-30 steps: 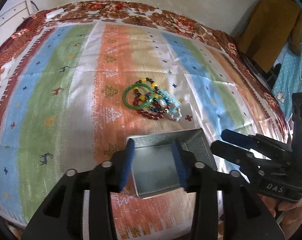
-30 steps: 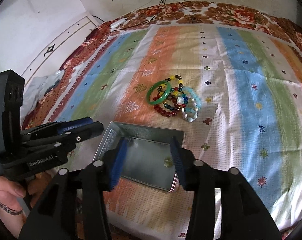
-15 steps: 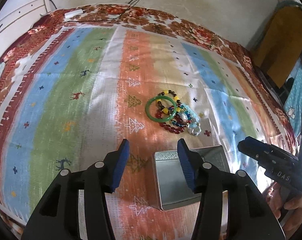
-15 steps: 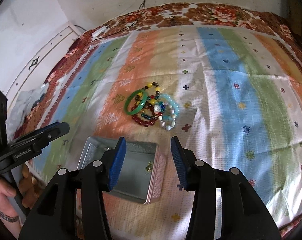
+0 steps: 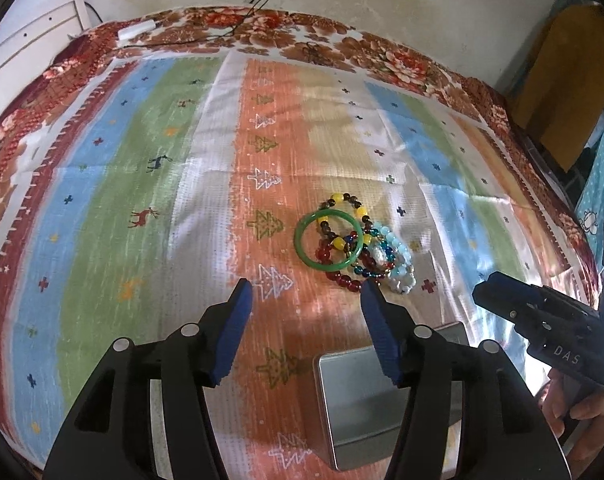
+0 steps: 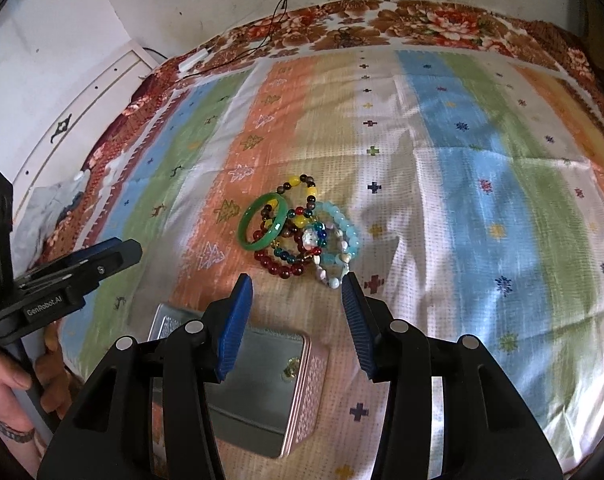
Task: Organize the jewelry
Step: 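Move both tools back to the bracelet pile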
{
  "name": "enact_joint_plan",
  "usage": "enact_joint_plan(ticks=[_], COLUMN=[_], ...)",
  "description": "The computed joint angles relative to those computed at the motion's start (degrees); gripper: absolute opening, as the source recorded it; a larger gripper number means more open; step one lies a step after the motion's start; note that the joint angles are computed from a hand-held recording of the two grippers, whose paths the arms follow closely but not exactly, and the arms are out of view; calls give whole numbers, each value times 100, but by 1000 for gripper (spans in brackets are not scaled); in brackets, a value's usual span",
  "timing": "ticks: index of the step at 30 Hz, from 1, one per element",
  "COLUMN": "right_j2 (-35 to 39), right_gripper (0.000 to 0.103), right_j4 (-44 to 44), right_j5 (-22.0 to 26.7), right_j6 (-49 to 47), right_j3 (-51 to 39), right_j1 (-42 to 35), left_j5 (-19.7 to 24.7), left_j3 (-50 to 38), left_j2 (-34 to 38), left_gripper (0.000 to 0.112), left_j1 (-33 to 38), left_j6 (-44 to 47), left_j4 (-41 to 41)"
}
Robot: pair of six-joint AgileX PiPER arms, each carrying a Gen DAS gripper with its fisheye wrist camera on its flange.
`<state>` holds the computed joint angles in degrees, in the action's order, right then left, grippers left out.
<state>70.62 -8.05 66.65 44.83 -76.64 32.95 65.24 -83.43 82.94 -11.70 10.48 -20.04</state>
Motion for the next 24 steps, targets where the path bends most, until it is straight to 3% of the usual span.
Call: enact_joint_plan(ticks=[11,24], right_j2=[498,992], right_gripper=[46,47], right_j4=[-198,252], right_j5=[40,-109], right_j6=[-375,-937], right_j3=[-292,-462], right_j1=[-142,-604], left_j5=[70,118], left_j3=[-468,-895], left_j2=[635,1159], left_gripper=[56,56], left_j1=[-194,-390], left_j6=[-66,-138], left_j4=[132,417])
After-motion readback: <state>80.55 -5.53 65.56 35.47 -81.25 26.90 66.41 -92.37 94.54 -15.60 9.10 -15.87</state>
